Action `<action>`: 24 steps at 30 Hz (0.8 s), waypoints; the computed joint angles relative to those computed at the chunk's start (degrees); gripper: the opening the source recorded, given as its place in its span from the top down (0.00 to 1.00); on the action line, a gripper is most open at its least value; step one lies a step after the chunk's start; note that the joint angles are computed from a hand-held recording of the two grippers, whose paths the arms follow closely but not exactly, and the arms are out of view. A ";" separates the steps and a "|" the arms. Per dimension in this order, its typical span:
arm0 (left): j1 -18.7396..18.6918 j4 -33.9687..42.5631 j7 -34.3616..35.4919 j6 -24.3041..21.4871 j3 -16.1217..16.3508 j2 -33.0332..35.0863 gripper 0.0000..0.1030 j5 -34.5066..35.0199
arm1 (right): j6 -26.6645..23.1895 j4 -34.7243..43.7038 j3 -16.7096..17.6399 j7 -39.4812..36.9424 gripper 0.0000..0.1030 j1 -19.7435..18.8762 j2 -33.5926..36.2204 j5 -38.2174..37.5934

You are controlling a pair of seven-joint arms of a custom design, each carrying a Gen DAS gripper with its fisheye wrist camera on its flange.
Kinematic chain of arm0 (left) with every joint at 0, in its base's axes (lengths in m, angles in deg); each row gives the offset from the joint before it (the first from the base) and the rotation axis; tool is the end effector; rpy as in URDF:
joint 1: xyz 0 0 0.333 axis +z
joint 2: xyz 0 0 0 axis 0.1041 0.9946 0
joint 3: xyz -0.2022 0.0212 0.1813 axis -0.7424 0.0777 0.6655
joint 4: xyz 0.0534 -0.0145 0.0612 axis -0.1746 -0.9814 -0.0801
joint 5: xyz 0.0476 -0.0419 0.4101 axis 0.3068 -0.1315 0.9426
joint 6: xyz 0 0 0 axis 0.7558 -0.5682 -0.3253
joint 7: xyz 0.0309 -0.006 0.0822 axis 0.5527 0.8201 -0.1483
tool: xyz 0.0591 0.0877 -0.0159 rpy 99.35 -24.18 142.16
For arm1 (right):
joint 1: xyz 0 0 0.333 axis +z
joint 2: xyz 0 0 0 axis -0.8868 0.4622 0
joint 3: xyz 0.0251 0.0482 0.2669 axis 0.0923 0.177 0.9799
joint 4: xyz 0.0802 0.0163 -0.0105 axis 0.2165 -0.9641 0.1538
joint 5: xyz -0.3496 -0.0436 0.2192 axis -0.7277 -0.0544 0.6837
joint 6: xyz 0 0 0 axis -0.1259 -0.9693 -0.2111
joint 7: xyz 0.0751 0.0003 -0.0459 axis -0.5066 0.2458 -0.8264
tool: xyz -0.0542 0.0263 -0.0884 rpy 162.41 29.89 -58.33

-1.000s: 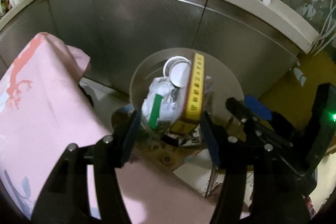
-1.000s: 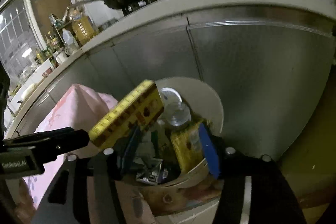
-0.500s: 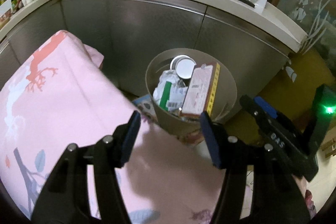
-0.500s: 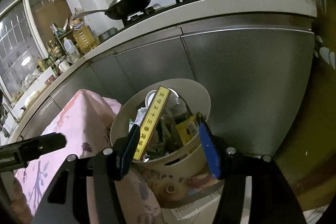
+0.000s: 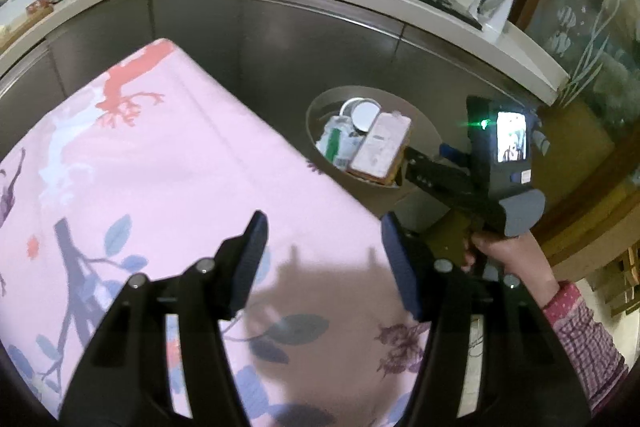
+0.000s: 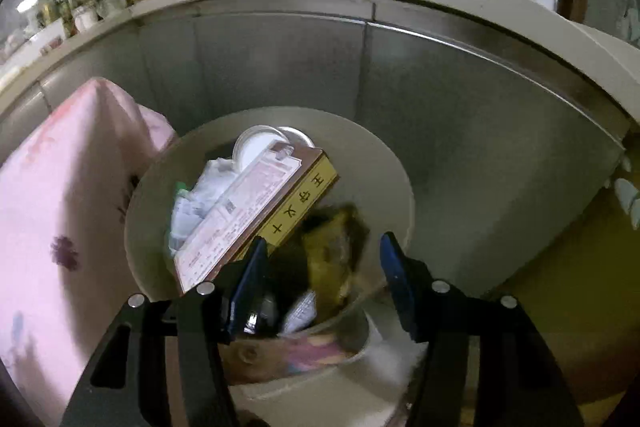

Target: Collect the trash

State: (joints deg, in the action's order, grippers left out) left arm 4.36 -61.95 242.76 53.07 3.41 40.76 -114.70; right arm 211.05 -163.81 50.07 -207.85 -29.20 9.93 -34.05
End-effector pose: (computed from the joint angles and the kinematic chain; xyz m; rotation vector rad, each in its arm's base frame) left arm 0.5506 -0.0459 0.3966 -1.2527 2.5437 -1.0681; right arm 0.5392 0.3307 0.2505 -1.2185 2.2905 -0.9520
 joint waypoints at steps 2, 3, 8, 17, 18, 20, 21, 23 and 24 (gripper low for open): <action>0.34 -0.47 0.56 -0.23 0.51 -0.76 0.45 -0.79 | 1.06 -4.07 -0.42 7.34 0.45 1.37 -3.34 -4.47; 0.45 -0.77 0.64 -0.41 0.72 -1.12 0.45 -1.15 | 0.64 -5.44 0.02 9.55 0.45 1.57 -4.54 -5.86; 0.39 -3.19 2.32 -0.71 1.53 -3.88 0.45 -3.04 | -1.26 -13.29 4.32 23.39 0.45 1.91 -12.88 -13.28; -0.70 -12.23 8.12 -1.44 5.59 -15.24 0.45 -6.56 | -9.19 -14.36 12.65 32.82 0.45 4.71 -17.44 -17.34; -0.72 -13.22 8.55 -1.29 6.11 -16.54 0.45 -6.45 | -10.15 -14.08 13.29 33.91 0.45 5.33 -17.53 -17.54; -0.83 -14.80 9.23 -1.17 7.21 -18.63 0.43 -6.29 | -12.27 -13.61 14.35 34.94 0.45 6.58 -17.74 -17.63; -0.78 -15.77 9.80 -1.32 7.99 -19.97 0.39 -6.34 | -13.64 -13.24 14.94 35.14 0.45 7.34 -17.72 -17.62; -0.86 -17.38 10.74 -0.91 9.11 -22.04 0.31 -6.74 | -15.65 -12.38 15.74 35.54 0.45 8.65 -17.59 -17.55; -0.86 -18.17 11.39 -0.60 9.68 -23.05 0.31 -6.90 | -16.50 -11.93 16.11 36.01 0.45 9.32 -17.53 -17.64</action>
State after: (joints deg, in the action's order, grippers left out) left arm 3.50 -80.13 254.15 52.47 13.09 17.71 -121.60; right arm 194.55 -175.75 66.18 -171.85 -19.88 -7.60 -51.69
